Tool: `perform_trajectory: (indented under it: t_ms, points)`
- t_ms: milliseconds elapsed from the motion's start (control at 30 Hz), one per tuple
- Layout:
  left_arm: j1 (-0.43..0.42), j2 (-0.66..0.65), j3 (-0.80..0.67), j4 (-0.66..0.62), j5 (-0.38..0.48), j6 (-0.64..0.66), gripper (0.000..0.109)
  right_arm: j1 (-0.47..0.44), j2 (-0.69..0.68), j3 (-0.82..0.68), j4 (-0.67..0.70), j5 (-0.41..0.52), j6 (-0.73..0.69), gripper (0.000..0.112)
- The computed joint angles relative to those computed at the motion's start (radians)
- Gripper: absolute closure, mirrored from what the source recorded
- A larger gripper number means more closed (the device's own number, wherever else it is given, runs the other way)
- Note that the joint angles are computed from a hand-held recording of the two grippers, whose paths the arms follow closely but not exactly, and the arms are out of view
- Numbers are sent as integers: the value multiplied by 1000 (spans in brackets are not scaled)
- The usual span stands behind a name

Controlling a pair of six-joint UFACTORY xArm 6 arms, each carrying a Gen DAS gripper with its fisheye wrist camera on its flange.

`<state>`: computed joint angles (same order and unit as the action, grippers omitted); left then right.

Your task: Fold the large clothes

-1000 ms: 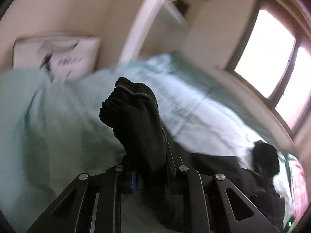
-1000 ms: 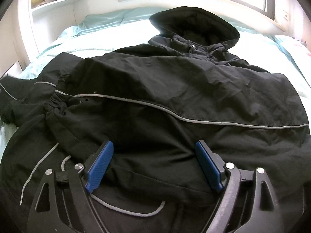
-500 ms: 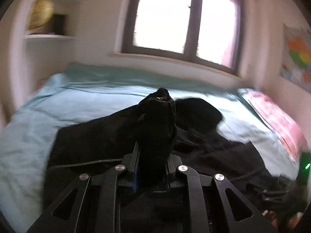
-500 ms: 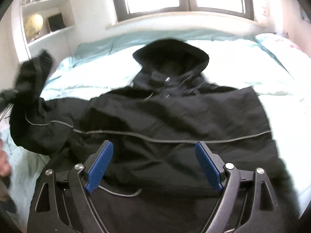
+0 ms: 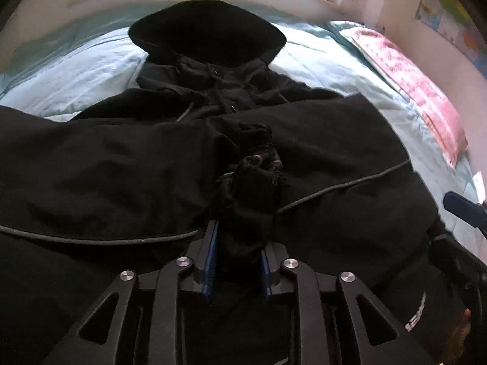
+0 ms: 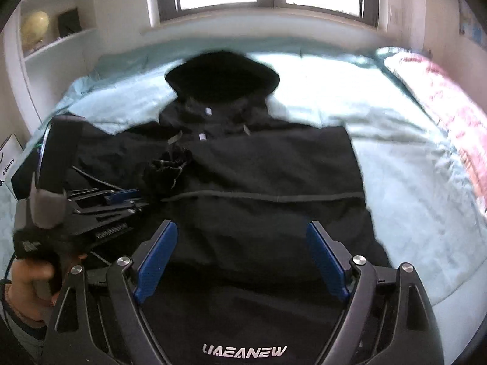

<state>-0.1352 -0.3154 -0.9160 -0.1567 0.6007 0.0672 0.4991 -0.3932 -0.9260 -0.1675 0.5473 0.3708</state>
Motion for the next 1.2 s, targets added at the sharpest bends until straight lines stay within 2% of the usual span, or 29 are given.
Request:
perform_trajectory:
  t_ms: [33,67,100,200,267,367,467,533,600,633,667,767,867,933,1000,1133,1200]
  points:
    - [3,-14,1,-41,10,30,75,-5,14,-10,53,12,-40,24]
    - [8,-23,-1,-114,25,84,60,-8,22,-13,96,15,-73,24]
    - [20,-44,2,-212,45,153,54,-12,38,-26,174,21,-133,24]
    - [57,-124,24,-395,95,284,53,-21,81,-67,362,33,-263,24]
    - [74,-182,50,-449,102,320,53,-27,117,-106,479,43,-331,24]
    - [91,-266,81,-457,87,330,53,-21,187,-184,599,70,-384,24]
    - [114,-336,100,-436,77,332,53,-17,317,-320,707,136,-413,24]
    - [148,-366,100,-432,91,333,53,-9,404,-401,756,169,-387,24]
    - [188,-383,97,-421,102,324,53,2,463,-451,748,196,-335,41]
    - [209,-388,96,-409,101,316,53,8,481,-465,756,198,-331,73]
    - [224,-390,97,-384,95,297,53,17,491,-473,770,196,-348,78]
    - [280,-390,98,-290,63,212,53,54,433,-417,640,92,-298,80]
    - [342,-372,78,-327,51,189,53,55,341,-359,472,12,-224,81]
    - [354,-339,50,-279,51,133,53,29,266,-323,315,-28,-153,81]
    - [341,-306,29,-198,47,72,53,-8,208,-307,208,-30,-118,81]
    - [259,-215,4,-158,51,54,53,-106,127,-273,71,2,-106,81]
    - [213,-178,3,-119,49,37,53,-152,108,-244,86,23,-151,81]
